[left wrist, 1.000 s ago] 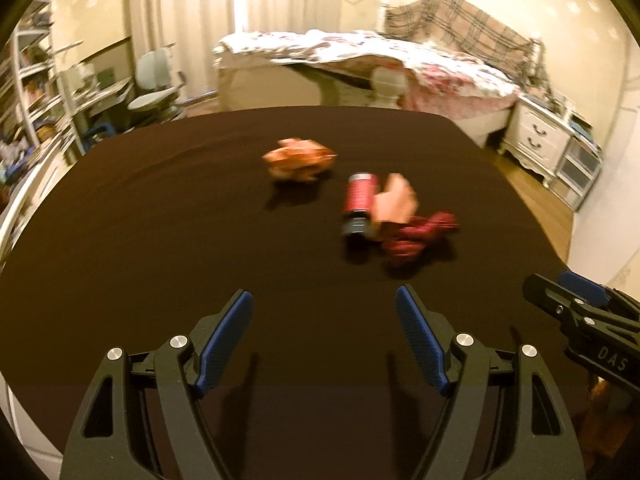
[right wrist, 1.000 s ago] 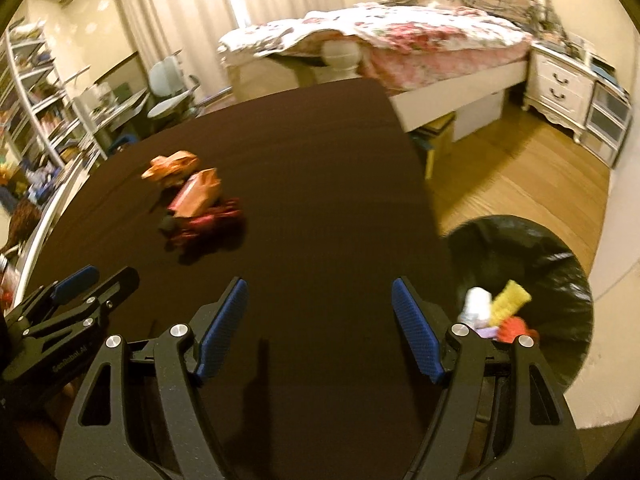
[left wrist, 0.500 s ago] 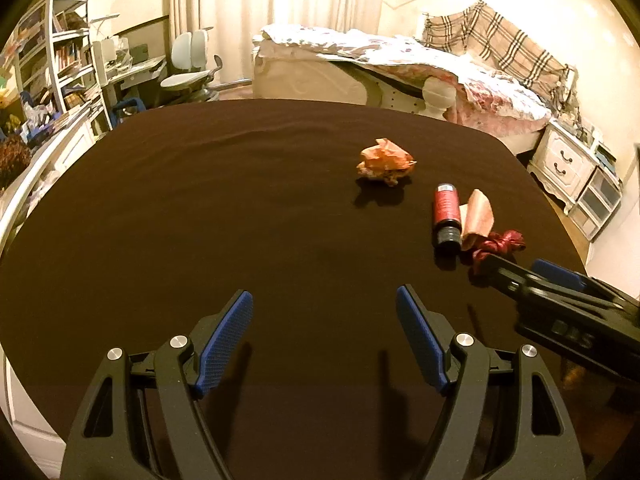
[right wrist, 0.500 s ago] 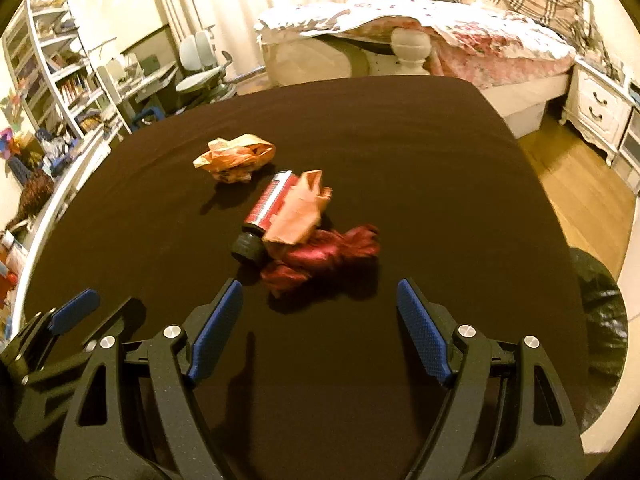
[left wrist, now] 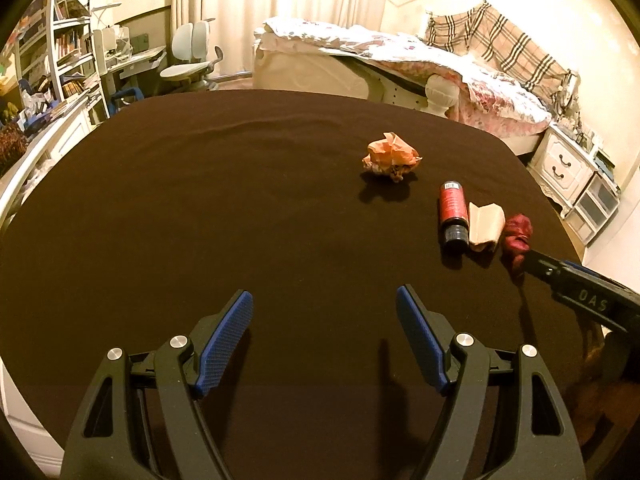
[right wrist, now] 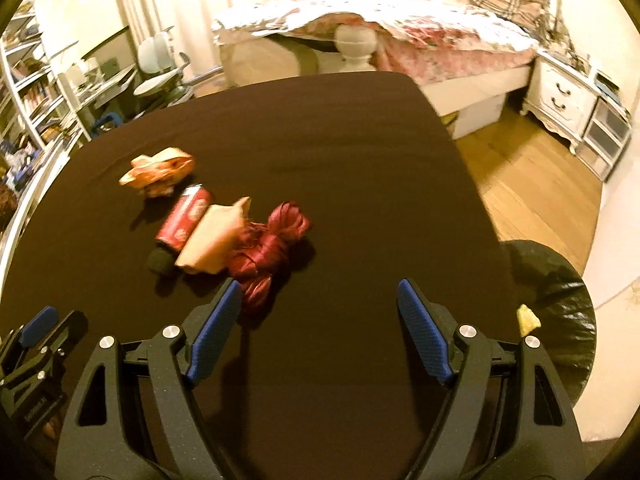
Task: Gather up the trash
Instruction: 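Bring both open grippers back over the table toward the dark red ribbon, then grasp the dark red ribbon with the right gripper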
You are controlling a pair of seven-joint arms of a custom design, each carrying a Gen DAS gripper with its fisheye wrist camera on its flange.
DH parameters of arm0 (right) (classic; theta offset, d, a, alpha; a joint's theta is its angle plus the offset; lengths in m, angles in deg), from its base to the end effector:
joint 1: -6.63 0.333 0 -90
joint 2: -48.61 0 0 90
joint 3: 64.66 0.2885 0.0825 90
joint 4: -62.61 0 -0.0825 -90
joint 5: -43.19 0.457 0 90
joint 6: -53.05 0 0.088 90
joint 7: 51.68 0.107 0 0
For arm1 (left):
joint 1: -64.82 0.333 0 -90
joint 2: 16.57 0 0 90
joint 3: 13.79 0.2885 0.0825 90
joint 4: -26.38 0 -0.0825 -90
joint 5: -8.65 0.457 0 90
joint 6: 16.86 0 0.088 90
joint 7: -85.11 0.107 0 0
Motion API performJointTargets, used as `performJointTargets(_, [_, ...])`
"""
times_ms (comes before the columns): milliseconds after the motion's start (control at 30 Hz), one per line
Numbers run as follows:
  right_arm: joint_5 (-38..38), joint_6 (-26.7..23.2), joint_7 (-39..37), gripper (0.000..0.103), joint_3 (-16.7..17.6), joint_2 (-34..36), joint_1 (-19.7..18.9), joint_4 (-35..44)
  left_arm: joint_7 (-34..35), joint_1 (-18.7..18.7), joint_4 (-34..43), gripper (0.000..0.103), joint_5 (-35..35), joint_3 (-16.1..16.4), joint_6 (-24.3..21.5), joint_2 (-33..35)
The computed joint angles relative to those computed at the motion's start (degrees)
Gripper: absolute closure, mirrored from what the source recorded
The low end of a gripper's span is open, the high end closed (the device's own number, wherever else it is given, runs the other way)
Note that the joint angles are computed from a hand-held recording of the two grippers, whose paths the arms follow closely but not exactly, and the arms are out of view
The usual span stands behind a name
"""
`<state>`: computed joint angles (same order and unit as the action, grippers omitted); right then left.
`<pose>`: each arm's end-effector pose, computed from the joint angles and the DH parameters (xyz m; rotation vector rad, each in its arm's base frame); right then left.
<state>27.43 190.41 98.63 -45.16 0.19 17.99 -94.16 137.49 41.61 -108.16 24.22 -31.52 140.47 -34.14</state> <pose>0.3803 0.2059 0.4539 -1.4509 2.1919 -0.6777 0.4238 -0.3876 0.4639 -1.5854 2.1314 -0.8936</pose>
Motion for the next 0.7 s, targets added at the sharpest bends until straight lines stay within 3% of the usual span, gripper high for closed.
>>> performJointTargets(300, [-1.4,3.5,1.2,0.025,1.3,2.0,-1.2,2.1,-0.3,0.0,0.0,0.029,0.3,-0.1,0.2,0.2])
performJointTargets(500, [-2.6,5.3,1.3,0.042,0.9,7.3,-2.4,5.0,-0.3,0.0,0.1,0.029,0.2,0.0,0.2,0.6])
performJointTargets(700, [-2.7,4.0,0.0,0.046,-0.1,7.5,-1.3,4.5,-0.1,-0.2,0.0,0.029,-0.4,0.2,0.5,0.6])
